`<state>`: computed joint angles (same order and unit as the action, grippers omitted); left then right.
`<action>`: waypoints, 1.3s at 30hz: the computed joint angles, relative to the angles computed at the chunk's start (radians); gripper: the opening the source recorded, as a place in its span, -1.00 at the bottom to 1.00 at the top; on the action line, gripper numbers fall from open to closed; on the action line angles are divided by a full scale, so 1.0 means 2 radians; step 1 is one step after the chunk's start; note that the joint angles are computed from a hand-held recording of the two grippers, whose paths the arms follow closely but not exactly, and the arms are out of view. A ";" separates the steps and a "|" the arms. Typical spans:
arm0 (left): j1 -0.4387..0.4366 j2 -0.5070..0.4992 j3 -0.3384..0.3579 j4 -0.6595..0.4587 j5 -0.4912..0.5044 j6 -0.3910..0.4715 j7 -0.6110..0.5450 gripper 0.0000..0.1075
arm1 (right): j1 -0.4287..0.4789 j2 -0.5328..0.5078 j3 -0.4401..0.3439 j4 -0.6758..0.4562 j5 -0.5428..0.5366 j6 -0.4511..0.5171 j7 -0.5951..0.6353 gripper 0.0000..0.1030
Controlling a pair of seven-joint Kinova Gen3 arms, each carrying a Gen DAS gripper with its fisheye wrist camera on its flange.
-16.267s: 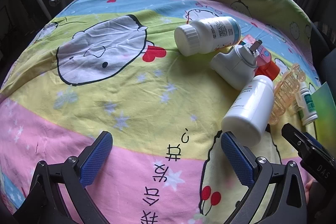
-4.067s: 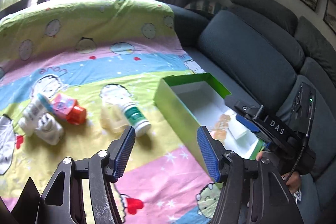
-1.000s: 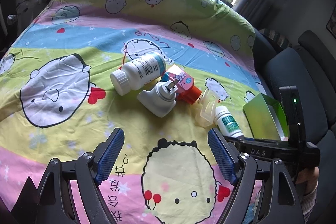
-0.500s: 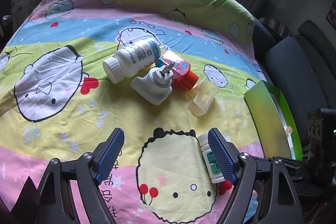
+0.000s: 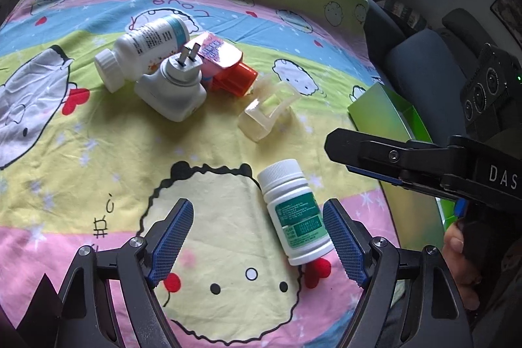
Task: Organize rigid objects
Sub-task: 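Lift the green-labelled bottle with the right gripper and carry it over the box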
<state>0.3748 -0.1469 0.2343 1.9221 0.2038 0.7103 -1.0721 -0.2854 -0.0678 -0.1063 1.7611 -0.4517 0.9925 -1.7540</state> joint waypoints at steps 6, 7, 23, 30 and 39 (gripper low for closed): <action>0.013 0.010 0.010 -0.002 -0.008 -0.007 -0.001 0.52 | 0.013 0.005 0.011 0.026 -0.038 0.004 0.032 0.14; 0.015 0.010 0.008 0.000 -0.002 -0.010 -0.007 0.52 | 0.013 0.005 0.011 0.027 -0.043 0.004 0.042 0.12; 0.024 0.019 -0.012 0.018 0.114 -0.041 -0.119 -0.23 | 0.001 0.032 -0.006 0.029 -0.015 0.006 0.039 -0.07; 0.029 0.004 0.014 -0.007 0.067 -0.063 -0.085 -0.25 | 0.013 -0.023 0.010 0.040 -0.017 -0.016 0.046 -0.11; 0.067 0.044 0.051 -0.087 -0.020 -0.078 -0.047 -0.26 | 0.040 -0.110 0.033 0.054 0.028 -0.039 -0.002 -0.11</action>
